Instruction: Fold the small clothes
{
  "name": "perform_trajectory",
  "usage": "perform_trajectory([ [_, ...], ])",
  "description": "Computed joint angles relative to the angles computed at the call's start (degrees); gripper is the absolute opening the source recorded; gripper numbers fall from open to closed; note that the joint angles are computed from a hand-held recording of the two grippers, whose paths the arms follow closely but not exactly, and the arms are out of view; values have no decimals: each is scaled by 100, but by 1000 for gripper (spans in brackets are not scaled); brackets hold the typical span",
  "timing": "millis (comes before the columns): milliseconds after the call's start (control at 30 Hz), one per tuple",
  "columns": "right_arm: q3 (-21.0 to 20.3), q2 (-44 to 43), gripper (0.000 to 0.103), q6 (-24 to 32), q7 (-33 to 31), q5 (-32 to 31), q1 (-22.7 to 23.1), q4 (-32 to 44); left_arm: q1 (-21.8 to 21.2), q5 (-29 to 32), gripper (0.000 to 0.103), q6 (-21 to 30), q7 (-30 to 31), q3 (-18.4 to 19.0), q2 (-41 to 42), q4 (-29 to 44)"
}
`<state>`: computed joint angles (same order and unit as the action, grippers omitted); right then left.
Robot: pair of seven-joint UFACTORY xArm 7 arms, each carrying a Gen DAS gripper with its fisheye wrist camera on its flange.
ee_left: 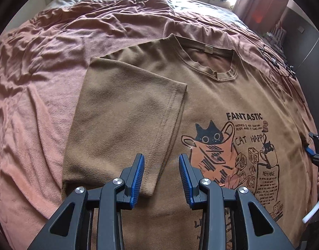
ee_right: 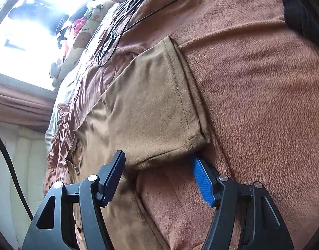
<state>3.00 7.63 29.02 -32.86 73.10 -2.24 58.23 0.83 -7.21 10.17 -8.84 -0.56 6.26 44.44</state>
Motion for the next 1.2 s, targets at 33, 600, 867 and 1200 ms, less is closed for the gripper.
perform_trajectory([
  [33, -14, 14, 58, -31, 60, 0, -9, 15, -30, 67, 37, -7, -54, 12, 21, 31],
  [600, 234, -113, 4, -453, -818, -186, 62, 445, -117, -65, 37, -35, -73, -189, 260, 542],
  [867, 128, -377, 4, 170, -2151, 182, 311, 567, -205, -177, 37, 2, 72, -248, 459, 775],
  [1200, 170, 176, 4, 1036, -2420, -450, 382, 1099, -281, -51, 37, 71, 4, -225, 496, 864],
])
